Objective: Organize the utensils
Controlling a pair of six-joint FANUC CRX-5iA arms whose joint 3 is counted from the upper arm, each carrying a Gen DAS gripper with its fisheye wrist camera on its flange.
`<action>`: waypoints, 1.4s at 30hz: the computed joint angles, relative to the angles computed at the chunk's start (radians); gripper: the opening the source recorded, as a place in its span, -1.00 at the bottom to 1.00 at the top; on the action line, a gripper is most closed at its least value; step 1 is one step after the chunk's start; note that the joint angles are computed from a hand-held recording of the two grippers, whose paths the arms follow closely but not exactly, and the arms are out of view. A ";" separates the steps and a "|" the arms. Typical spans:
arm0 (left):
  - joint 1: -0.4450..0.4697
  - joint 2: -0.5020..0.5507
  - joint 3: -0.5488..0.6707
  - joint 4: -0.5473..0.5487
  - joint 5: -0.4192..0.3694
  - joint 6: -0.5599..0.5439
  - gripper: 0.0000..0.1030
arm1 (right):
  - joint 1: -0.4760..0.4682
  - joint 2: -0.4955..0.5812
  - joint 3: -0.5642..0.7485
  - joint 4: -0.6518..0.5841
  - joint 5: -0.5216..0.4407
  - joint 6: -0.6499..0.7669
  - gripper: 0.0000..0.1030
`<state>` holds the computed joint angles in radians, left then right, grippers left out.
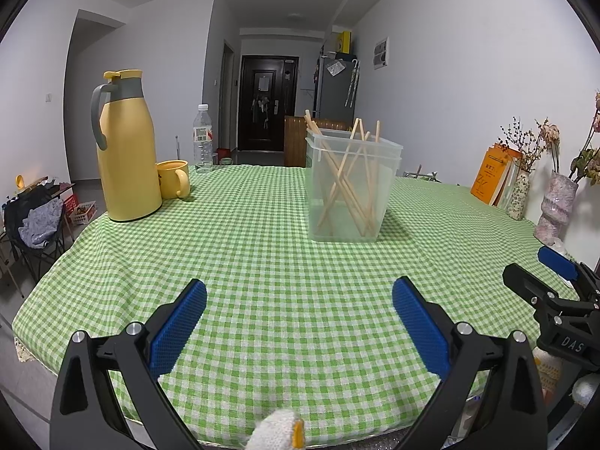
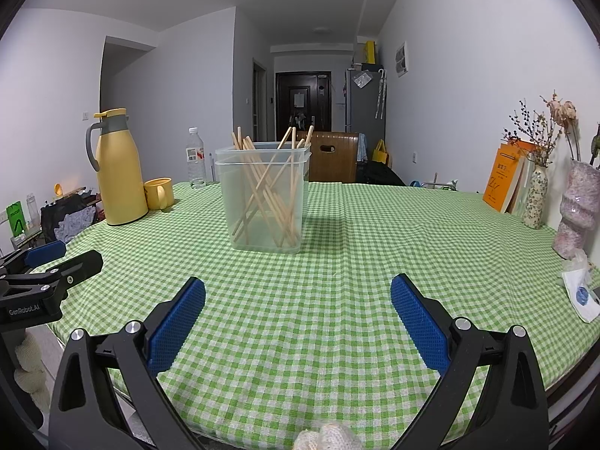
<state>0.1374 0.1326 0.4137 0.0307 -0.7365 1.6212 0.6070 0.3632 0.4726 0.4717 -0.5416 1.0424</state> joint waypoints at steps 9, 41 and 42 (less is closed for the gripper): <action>0.001 0.003 0.005 0.000 -0.005 0.001 0.88 | 0.000 0.000 -0.001 0.001 0.001 0.000 0.85; -0.005 0.002 0.009 0.001 -0.003 0.000 0.88 | -0.002 0.002 0.004 0.005 -0.001 0.004 0.85; -0.005 0.000 0.007 0.000 -0.001 0.001 0.88 | -0.002 0.002 0.004 0.005 -0.001 0.004 0.85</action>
